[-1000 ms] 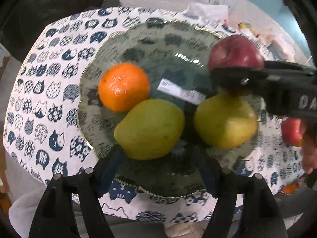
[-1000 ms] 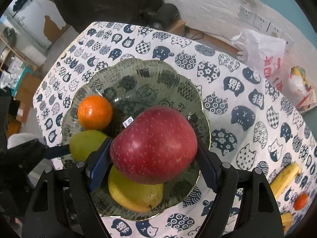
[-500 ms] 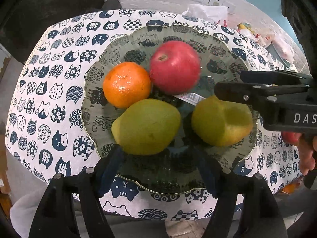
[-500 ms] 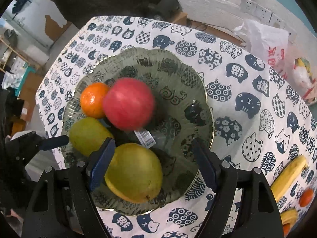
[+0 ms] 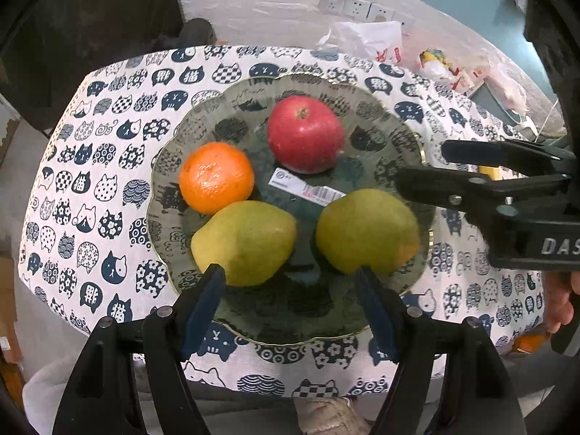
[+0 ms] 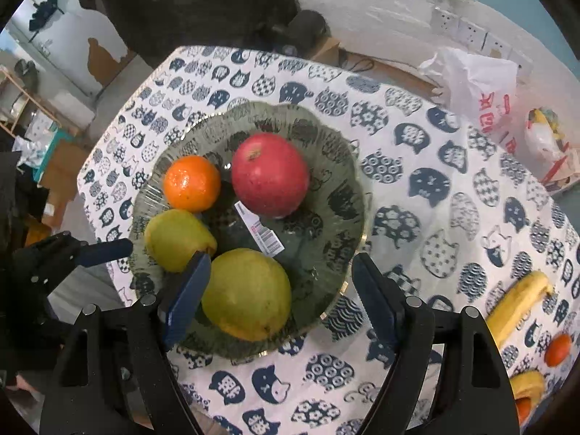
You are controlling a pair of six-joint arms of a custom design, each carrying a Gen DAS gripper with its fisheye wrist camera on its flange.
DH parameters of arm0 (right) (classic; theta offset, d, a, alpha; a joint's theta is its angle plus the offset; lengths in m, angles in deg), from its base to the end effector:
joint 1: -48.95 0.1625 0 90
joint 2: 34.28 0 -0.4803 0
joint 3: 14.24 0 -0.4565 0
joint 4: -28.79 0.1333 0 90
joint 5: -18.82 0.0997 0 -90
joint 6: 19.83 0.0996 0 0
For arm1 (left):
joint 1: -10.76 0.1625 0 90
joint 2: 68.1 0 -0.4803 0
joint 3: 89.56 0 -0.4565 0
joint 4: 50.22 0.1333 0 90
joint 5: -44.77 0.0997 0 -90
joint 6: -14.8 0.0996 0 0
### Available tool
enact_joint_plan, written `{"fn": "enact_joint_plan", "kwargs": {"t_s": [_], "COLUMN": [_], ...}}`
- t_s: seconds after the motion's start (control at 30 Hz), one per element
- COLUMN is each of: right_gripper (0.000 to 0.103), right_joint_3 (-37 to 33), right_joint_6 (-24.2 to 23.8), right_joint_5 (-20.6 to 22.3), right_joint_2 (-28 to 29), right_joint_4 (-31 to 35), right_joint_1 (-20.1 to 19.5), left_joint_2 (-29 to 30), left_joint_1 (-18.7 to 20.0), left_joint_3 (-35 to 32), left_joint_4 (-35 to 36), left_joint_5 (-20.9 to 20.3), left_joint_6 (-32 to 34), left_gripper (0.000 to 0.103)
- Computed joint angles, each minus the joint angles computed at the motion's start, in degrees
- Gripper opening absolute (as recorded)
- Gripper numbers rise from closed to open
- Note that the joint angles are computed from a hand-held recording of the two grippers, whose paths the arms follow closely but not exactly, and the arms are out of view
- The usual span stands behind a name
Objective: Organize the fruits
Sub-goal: 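Raise both open tools away from the glass bowl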
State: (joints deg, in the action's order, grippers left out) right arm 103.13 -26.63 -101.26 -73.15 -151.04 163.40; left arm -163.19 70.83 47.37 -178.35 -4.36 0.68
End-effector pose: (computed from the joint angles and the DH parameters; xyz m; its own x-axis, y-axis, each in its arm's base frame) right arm 0.3158 -0.4932 -0.0483 -0.7746 -0.3723 0.5112 -0.5011 0.8545 -0.1369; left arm -0.0236 -0.4388 0.2548 -0.7365 0.1905 -0.6490 0.3281 0.9397 -0.0965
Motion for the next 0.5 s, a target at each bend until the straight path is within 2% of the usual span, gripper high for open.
{"fn": "enact_joint_plan", "kwargs": {"t_s": [0.5], "right_gripper": [0.081], "right_joint_3": [11.31], "right_joint_6": [1.99], "right_joint_5": [-9.43], "right_joint_2": [-11.76], "right_joint_4": [-2.32], "right_joint_1": [2.74], "left_joint_2": [2.86], "left_joint_1": [-9.89], "left_joint_3": [1.12], "left_joint_4": [-0.52], "left_joint_5": [-3.23], "left_joint_6": [-1.11], "left_gripper": [0.08]}}
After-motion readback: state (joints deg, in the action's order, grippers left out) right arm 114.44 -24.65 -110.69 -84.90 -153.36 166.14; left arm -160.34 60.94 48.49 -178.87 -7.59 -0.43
